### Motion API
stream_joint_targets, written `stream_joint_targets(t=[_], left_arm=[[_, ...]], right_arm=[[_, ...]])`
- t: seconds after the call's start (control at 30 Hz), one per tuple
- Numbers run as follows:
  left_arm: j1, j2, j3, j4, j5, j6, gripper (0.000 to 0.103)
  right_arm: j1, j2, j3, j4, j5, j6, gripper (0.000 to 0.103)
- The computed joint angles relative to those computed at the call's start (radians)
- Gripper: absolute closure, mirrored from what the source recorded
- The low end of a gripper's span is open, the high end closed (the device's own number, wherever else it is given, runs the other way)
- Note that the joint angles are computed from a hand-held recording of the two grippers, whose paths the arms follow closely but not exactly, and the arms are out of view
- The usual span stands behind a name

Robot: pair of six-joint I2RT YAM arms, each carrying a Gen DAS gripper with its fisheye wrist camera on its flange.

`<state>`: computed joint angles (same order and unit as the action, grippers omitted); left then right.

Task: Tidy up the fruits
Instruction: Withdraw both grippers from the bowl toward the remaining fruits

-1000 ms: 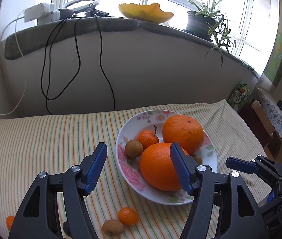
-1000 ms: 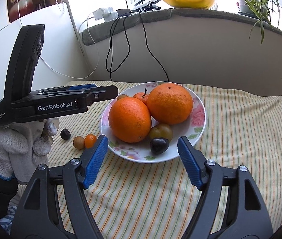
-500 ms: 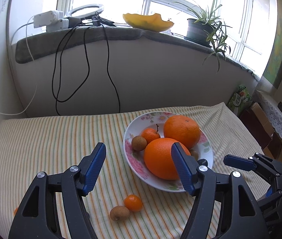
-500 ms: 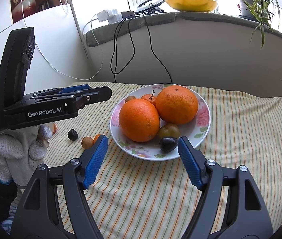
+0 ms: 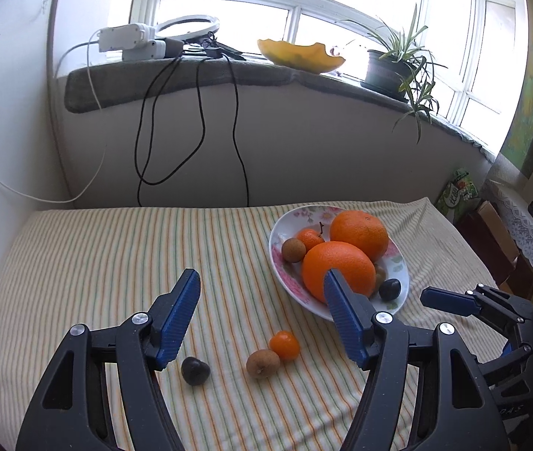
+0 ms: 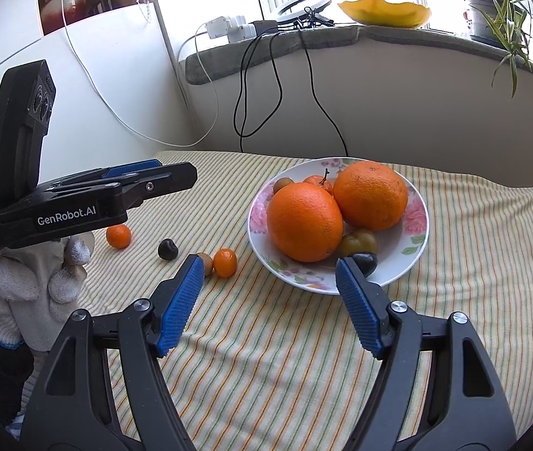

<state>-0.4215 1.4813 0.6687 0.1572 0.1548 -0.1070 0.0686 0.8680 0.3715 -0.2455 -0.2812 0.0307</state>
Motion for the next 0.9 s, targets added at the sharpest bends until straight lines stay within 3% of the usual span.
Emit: stream_joint_targets(t=[0.5,0.73,0.9], left_arm=[[0.231,-0.135,-0.203,0.019,0.103,0.041,0.036],[0.237,-0.1,-0.225,0.041,0.133,0.061,0.05],[0.198,-0.067,-0.226,0.055,0.121,0.073,0.057]], right_arm=[[0.239,0.118,-0.005,0.116,0.078,0.116,0.028],[0.284,0.252,0.015,0.195,0.085,0.157,0.056],[0.254,0.341,0.032,0.241,0.073,0.213,0.068]])
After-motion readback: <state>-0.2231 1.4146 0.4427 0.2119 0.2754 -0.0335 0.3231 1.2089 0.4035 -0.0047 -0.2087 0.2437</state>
